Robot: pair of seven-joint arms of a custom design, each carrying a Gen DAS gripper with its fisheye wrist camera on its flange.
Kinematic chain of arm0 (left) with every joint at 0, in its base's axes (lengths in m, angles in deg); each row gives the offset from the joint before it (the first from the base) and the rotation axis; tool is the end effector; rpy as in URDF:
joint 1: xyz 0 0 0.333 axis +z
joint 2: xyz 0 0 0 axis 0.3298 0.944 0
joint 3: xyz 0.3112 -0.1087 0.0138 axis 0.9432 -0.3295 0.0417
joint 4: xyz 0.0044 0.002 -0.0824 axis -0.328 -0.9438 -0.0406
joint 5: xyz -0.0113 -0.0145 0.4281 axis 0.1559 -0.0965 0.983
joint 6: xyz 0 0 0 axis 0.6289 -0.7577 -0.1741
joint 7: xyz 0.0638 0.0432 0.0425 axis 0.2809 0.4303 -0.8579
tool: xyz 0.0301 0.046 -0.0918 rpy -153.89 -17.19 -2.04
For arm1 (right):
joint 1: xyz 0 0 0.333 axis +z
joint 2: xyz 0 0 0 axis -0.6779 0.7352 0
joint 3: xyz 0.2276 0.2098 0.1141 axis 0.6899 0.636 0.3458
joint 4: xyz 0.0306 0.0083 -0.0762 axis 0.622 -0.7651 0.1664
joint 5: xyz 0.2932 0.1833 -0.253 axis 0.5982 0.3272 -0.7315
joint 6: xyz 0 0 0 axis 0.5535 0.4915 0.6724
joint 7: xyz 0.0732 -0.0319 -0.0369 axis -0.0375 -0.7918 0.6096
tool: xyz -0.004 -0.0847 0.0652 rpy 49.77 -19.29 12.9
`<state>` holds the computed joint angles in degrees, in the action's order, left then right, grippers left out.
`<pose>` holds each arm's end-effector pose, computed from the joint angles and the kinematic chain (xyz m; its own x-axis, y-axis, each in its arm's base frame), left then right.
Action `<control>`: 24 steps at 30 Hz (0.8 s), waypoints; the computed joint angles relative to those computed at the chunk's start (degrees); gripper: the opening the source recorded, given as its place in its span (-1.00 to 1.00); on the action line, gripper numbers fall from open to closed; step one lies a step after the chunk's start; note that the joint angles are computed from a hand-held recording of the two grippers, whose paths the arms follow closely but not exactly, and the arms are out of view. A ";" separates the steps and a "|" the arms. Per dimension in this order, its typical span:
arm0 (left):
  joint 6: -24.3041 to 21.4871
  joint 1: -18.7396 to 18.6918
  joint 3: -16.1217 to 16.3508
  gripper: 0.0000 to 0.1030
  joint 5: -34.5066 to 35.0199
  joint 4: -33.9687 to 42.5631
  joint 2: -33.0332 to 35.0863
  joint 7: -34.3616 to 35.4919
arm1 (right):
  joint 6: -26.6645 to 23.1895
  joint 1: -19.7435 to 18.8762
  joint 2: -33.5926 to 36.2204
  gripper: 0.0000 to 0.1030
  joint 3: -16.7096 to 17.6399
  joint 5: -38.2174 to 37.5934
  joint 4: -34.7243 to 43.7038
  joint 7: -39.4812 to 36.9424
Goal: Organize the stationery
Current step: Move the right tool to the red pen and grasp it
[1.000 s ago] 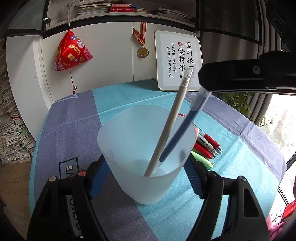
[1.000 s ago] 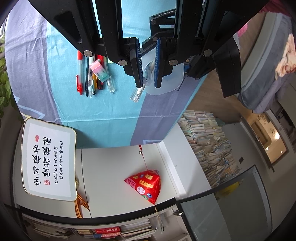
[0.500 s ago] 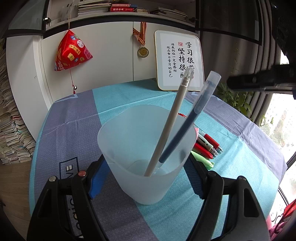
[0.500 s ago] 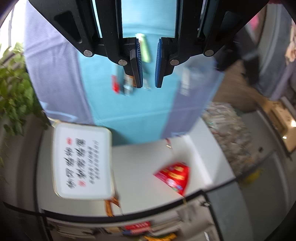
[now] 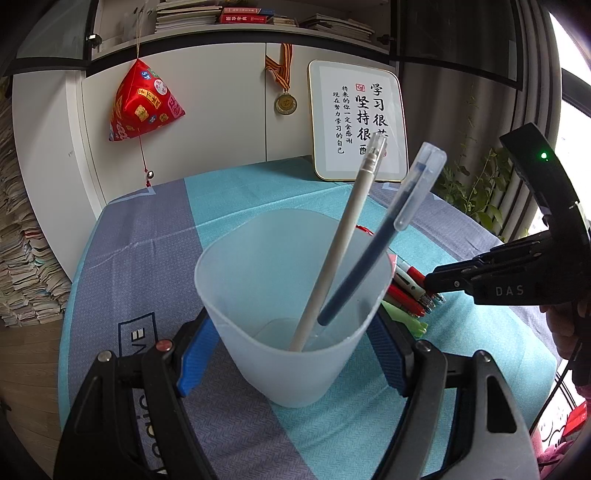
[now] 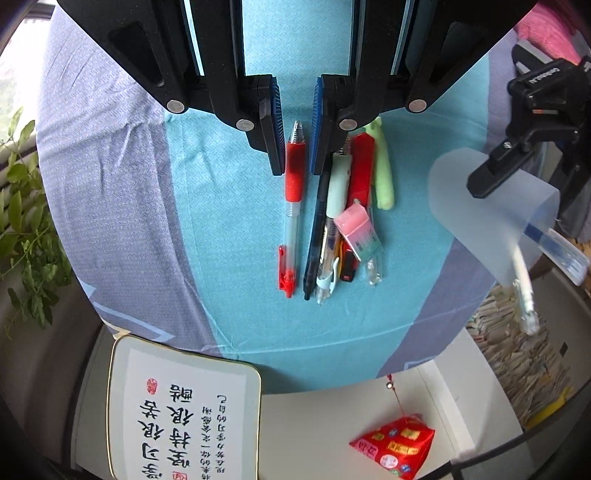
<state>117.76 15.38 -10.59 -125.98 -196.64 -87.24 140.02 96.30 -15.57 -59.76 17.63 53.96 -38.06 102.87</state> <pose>0.6048 -0.1075 0.4661 -0.7173 -0.6966 0.0182 -0.4270 0.4187 -0.8015 0.5590 0.3777 0.4673 -0.2266 -0.9657 -0.1267 -0.8103 0.2591 -0.5257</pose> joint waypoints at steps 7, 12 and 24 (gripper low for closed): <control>-0.01 0.00 0.01 0.46 0.03 0.02 0.02 -0.03 | 0.09 -0.46 0.43 -0.75 0.01 1.53 0.03 -2.36; -0.18 0.02 0.02 0.46 0.06 0.07 0.07 -0.21 | -1.91 -0.08 0.13 -0.77 0.10 1.16 0.31 -3.14; -0.17 0.02 0.00 0.46 0.04 0.03 0.05 -0.20 | -2.71 0.59 -12.76 -0.77 2.38 9.15 -14.84 -3.75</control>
<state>117.59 15.41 -10.59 -125.94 -196.61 -87.19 139.82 93.59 -14.98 -72.52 20.01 63.11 -52.90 99.12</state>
